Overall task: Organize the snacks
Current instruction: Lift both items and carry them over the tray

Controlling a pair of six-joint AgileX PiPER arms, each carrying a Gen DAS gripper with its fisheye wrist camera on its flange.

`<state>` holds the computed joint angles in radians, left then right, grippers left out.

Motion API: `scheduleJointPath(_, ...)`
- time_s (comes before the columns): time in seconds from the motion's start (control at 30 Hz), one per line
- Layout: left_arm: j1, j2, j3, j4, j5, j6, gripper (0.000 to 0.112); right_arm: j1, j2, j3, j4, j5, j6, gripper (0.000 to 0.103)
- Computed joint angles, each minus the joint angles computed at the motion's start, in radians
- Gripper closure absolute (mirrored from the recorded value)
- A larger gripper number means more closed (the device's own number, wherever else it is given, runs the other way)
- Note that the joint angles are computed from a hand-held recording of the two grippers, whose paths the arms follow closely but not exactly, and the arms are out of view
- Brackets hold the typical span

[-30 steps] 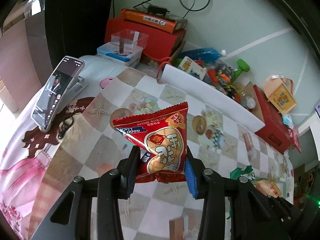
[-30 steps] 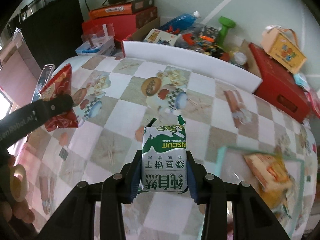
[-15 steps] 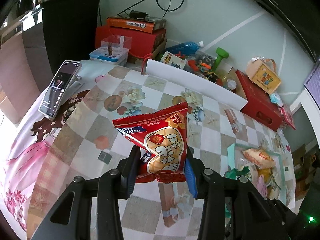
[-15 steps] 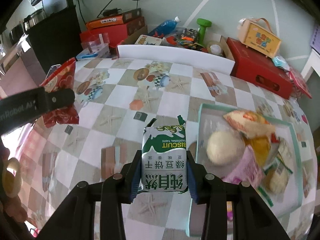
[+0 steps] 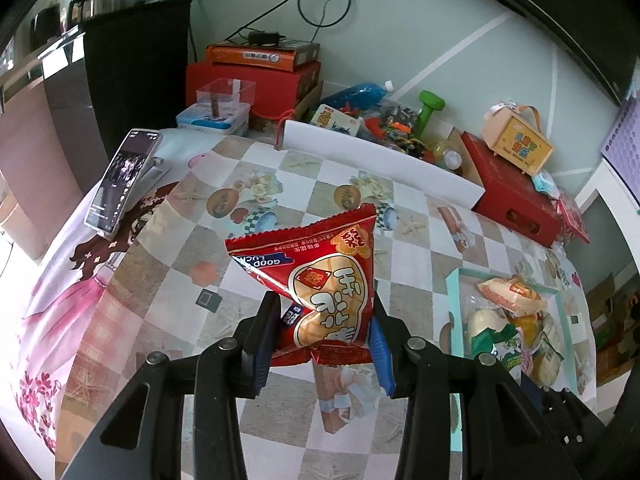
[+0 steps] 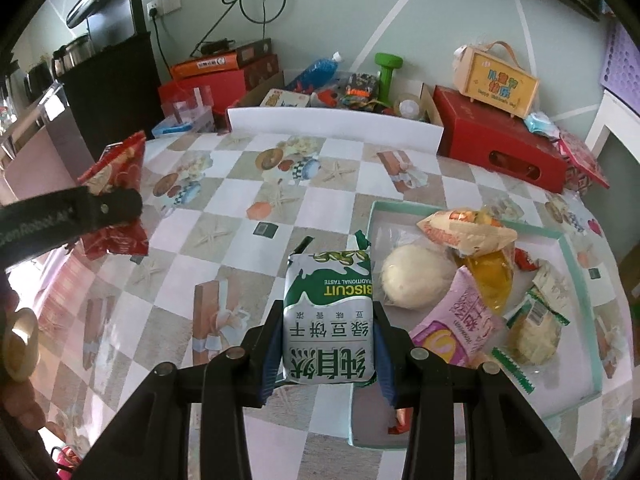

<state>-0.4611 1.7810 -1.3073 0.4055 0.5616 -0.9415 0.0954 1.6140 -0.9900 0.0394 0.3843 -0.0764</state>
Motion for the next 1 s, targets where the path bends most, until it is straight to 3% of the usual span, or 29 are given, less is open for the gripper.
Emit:
scheduleJointPath(0.2,-0.044,0.02,-0.042,0.046,0.04,-0.019,0.069,-0.034,0.008,-0.007,0.074,0.013,-0.077,0.061)
scheduleJointPath(1.0,-0.152,0.059,-0.148,-0.024,0.036,0.071,0.068,-0.209,0.016,-0.041,0.165,0.043,-0.169,0.061)
